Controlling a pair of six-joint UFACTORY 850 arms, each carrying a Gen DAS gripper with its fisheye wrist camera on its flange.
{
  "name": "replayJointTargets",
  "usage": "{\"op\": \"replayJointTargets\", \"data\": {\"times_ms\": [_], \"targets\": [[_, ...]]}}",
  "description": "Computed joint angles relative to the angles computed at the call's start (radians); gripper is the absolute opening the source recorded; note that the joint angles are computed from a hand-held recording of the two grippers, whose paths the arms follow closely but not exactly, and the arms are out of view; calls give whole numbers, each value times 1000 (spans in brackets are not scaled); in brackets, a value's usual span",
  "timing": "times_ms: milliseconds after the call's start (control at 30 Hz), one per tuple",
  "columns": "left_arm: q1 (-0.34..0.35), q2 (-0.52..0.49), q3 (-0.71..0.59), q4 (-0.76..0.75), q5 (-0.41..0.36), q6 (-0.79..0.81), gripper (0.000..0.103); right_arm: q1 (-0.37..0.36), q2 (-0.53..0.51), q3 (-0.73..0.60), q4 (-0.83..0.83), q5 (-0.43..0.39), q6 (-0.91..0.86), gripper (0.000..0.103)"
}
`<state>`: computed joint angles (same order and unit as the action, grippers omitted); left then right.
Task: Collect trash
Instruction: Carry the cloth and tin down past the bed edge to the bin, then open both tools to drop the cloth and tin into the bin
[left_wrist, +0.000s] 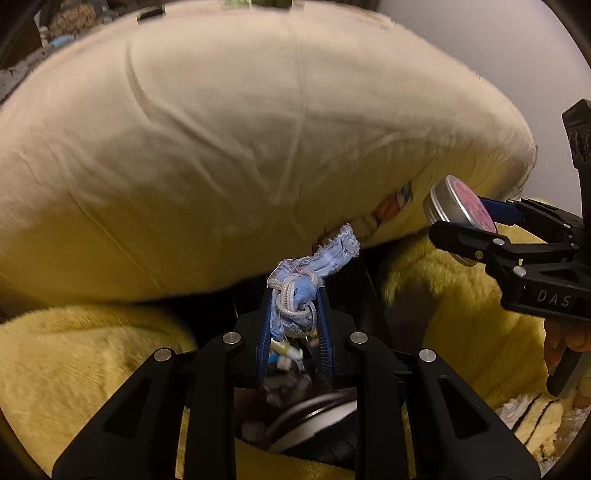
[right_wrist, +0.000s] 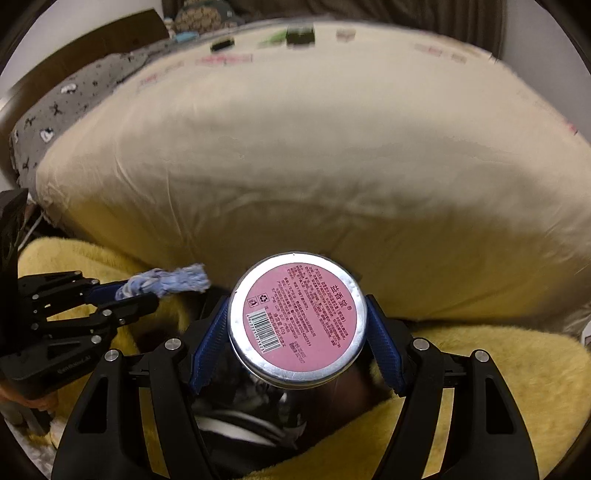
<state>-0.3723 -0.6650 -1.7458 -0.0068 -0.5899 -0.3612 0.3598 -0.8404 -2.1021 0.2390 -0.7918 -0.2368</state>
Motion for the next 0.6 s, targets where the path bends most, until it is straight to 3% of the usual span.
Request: {"op": "replayJointTargets", "data": {"times_ms": [167,467,533,600], "targets": [[16,-55,-43,-106,-79,76,22,-2,-52,-50,32,-90,-2,71],[23,-96,-83,-166,-116,143,24,2,-114,-127,38,-170,13,72],[23,-100,-92,-168,-120,148,26,3,-118,-133,39,-173,16,72],[22,-109,-109,-155,-127,132,37,2,-127,-146,38,-174,25,78]]}}
